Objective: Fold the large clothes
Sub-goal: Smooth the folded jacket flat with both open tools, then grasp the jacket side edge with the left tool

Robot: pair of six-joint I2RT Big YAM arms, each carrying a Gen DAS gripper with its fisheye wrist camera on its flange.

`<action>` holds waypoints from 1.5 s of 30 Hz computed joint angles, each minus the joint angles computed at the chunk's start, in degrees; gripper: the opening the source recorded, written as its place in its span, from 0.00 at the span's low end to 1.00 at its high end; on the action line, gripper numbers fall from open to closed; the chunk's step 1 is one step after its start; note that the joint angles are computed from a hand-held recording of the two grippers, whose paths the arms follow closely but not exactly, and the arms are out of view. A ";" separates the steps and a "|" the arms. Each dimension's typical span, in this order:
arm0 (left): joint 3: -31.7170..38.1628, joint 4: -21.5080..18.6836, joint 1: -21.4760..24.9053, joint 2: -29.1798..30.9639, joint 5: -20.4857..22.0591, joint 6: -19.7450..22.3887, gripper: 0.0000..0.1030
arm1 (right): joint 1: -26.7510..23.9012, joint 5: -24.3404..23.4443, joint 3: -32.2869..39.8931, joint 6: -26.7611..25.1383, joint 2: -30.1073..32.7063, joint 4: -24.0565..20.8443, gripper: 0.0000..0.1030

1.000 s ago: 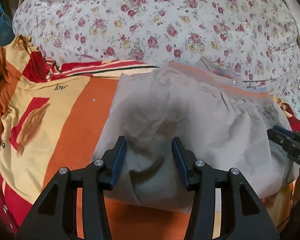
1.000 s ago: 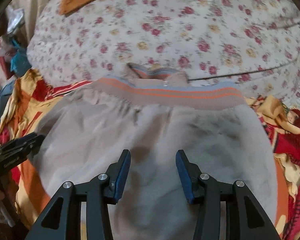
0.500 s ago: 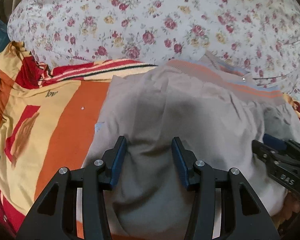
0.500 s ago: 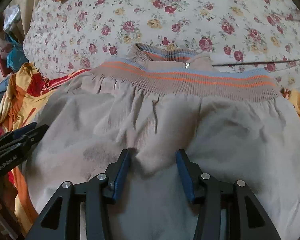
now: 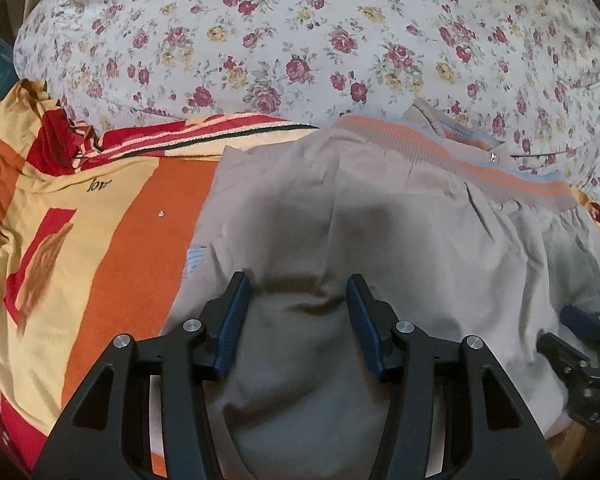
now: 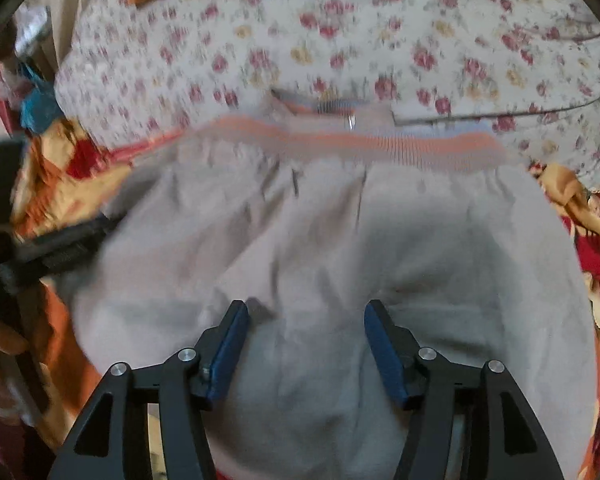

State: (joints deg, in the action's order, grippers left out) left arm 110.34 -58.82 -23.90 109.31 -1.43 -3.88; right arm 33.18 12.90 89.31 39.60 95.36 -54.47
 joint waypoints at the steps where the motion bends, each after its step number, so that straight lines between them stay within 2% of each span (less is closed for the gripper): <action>1: -0.22 -0.01 0.04 -0.21 0.23 0.43 0.49 | 0.07 0.34 0.18 -0.39 0.42 -0.08 0.57; 4: 0.39 -1.62 1.07 -0.51 3.60 0.66 0.49 | 0.01 -0.33 0.56 -0.06 -0.15 -0.58 0.56; 8: 1.91 -4.01 4.22 -1.05 13.15 -0.27 0.51 | 0.71 1.41 -1.64 -0.15 -3.71 0.20 0.57; 10: 2.67 -4.69 5.78 -0.98 16.42 -0.73 0.71 | 0.96 3.18 -2.87 -0.26 -5.20 -0.72 0.60; 12: 3.06 -4.33 7.20 -0.84 18.95 -1.86 0.72 | 0.68 3.13 -5.03 0.87 -6.92 -0.52 0.60; 16: 7.33 -7.32 9.55 2.52 25.90 -3.90 0.73 | 0.18 1.76 -8.57 2.80 -9.86 1.25 0.61; 19: 10.82 -10.75 10.31 6.02 29.98 -4.47 0.73 | 0.22 1.57 -9.88 3.63 -11.44 2.06 0.61; 20: 13.02 -13.39 10.23 7.99 31.13 -3.55 0.73 | 0.20 1.67 -10.11 3.78 -11.83 2.19 0.62; 23: 14.57 -15.37 9.53 9.71 28.49 -1.30 0.73 | 0.00 1.92 -11.10 4.05 -13.03 2.89 0.66; 26: 14.97 -15.05 9.35 10.39 29.28 0.27 0.78 | -0.50 1.20 -12.06 4.24 -13.91 3.71 0.67; 30: 17.84 -17.33 8.57 12.29 28.73 3.36 0.87 | -0.97 0.77 -12.64 3.81 -14.03 4.67 0.67; 34: 19.48 -18.75 8.07 13.30 27.86 5.84 0.89 | -1.39 0.66 -13.43 4.29 -14.53 5.89 0.67; 35: 19.24 -18.44 8.23 13.24 28.27 5.65 0.87 | -1.53 0.41 -13.88 4.42 -14.89 6.55 0.67; 36: 18.91 -18.07 8.33 13.08 28.46 5.42 0.78 | -1.66 0.12 -14.18 4.55 -15.17 6.98 0.67; 37: 18.49 -17.65 8.53 12.84 28.61 5.16 0.63 | -1.79 -0.16 -14.44 4.56 -15.38 7.23 0.67; 39: 18.01 -17.27 8.98 12.53 29.68 4.15 0.51 | -1.79 0.49 -14.39 4.52 -15.43 6.48 0.67; 42: 16.84 -16.34 8.80 11.44 28.89 4.59 0.39 | -1.68 2.70 -14.11 5.12 -15.69 4.56 0.67; 43: 16.21 -15.54 8.58 10.80 28.14 4.35 0.31 | -1.80 2.76 -14.41 5.45 -16.12 4.68 0.67; 45: 15.02 -13.84 8.36 9.34 27.59 3.27 0.23 | -2.16 2.36 -15.24 6.17 -17.09 5.01 0.67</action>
State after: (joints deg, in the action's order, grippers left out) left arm 125.36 -72.65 -15.54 118.65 26.16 -0.60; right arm 31.01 15.26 74.06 45.77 78.27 -49.46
